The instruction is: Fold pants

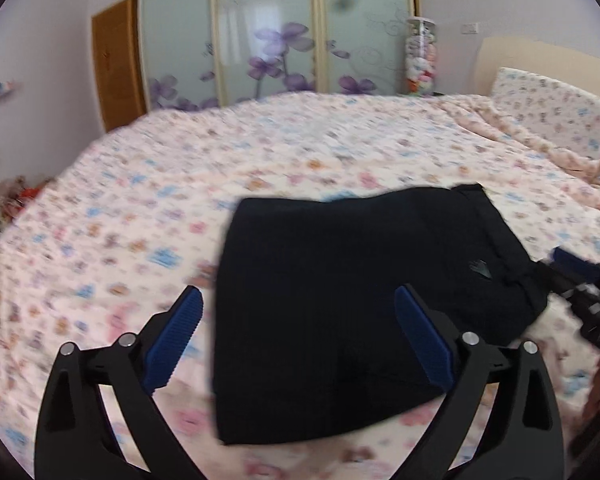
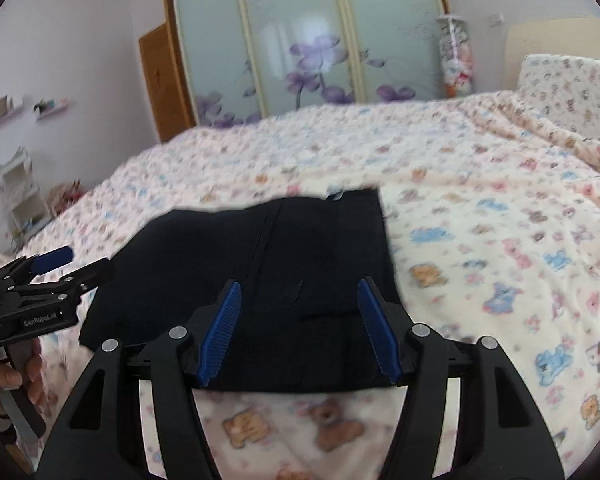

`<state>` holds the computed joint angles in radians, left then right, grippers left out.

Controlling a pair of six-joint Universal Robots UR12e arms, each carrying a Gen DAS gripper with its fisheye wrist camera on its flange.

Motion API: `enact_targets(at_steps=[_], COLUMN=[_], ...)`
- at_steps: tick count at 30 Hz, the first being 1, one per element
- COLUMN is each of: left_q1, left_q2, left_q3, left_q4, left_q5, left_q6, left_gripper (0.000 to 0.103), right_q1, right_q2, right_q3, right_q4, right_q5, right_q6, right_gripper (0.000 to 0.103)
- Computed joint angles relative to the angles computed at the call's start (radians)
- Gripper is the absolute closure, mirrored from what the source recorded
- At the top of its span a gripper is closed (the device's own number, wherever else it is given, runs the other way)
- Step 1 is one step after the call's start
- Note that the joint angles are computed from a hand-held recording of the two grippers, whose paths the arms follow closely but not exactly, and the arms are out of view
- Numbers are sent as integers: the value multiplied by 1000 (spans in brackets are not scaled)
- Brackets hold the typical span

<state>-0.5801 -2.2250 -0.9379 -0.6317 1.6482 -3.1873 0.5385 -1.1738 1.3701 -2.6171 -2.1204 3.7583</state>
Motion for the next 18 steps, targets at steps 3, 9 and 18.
enact_targets(at_steps=[3,9,18], left_q1=[3,29,17], left_q2=[-27,-58,35], left_q3=[36,38,-108], left_q4=[-111,-164,19], left_q5=[-35,-137,-59], left_q6=[-34,-143,-155], left_gripper=[5,2,2], right_q1=[-17,-29,2], right_q2=[7,11,-27], right_q3=[-17,-3,43], right_q4=[153,131,38], right_q5=[56,107,62], right_q6=[65,47,41], right_gripper=[35,23,13])
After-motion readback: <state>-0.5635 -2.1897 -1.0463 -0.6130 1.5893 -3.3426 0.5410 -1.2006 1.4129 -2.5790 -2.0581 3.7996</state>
